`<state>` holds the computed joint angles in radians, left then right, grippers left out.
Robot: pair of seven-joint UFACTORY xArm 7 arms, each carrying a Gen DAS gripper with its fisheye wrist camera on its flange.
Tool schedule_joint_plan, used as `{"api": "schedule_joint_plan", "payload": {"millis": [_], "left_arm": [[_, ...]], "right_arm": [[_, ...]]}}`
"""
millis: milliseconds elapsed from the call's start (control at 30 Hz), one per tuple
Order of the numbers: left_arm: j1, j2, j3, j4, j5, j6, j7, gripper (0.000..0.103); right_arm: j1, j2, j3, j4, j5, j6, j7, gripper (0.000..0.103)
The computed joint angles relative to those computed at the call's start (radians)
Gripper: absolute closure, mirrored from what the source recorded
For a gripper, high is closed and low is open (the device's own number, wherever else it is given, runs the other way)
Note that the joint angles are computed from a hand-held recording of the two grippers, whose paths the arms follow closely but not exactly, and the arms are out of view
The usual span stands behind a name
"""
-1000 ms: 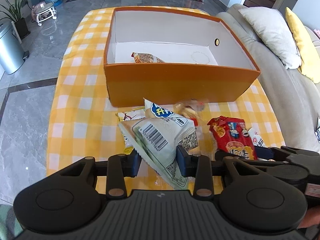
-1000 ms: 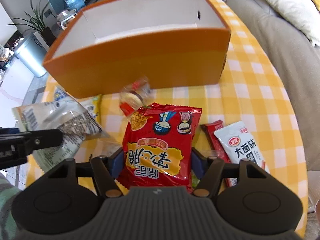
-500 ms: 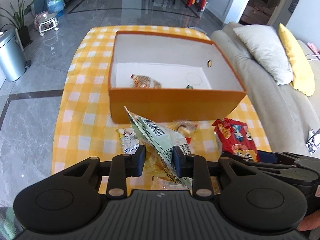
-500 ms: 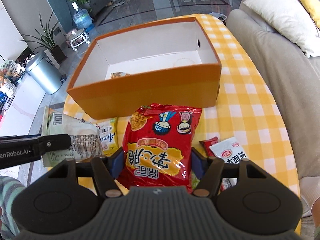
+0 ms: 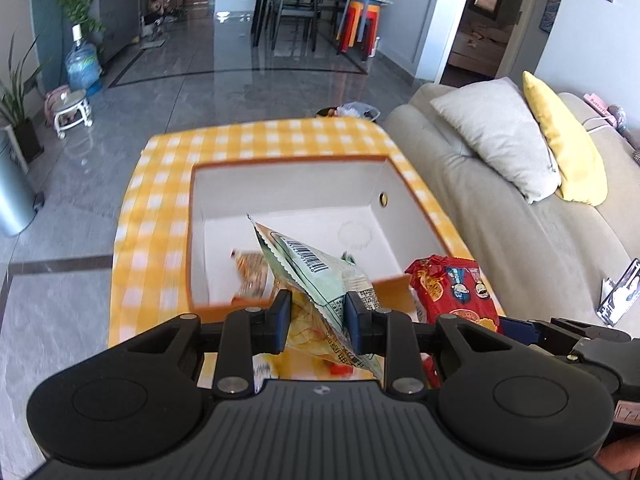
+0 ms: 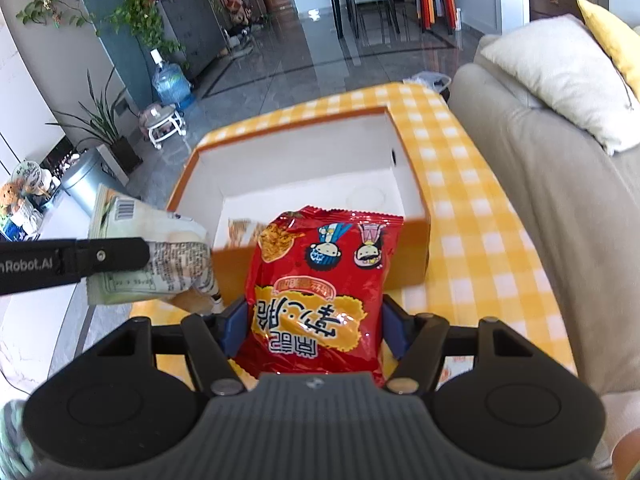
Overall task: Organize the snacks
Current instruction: 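Carry the red bag and green-white bag into the box with both tools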
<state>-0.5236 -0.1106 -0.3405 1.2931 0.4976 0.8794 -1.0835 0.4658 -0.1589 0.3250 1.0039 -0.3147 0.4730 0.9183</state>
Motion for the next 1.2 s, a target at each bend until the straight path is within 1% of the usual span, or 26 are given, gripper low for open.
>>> {"api": "schedule_joint_plan", "payload": {"millis": [200,367,433,567,800,1000,1200], "left_arm": [[0.003,0.076,0.027,0.089,0.030,0.011,0.047,0.072],[-0.003,0.137,0.067,0.147,0.029,0.013,0.088,0.072],[-0.004,0.162,0.082,0.166,0.029,0.017,0.097,0.072],[-0.011,0.219,0.111,0.202,0.013,0.025,0.128,0.072],[-0.021,0.316,0.151,0.244,-0.066,0.055,0.222,0.072],[-0.029,0.378,0.175,0.275,-0.117,0.049,0.251,0.072],[-0.035,0.414,0.189,0.294,-0.149,0.033,0.277,0.072]], "right_arm": [[-0.011,0.081,-0.014,0.110,-0.069,0.024,-0.020,0.039],[0.015,0.190,-0.049,0.247,-0.155,0.077,-0.063,0.039],[0.031,0.237,-0.069,0.301,-0.173,0.097,-0.089,0.039],[0.059,0.333,-0.111,0.401,-0.161,0.132,-0.148,0.039],[0.106,0.507,-0.169,0.583,-0.107,0.231,-0.288,0.039],[0.125,0.631,-0.198,0.708,-0.042,0.308,-0.401,0.039],[0.135,0.706,-0.214,0.787,0.015,0.356,-0.469,0.038]]}}
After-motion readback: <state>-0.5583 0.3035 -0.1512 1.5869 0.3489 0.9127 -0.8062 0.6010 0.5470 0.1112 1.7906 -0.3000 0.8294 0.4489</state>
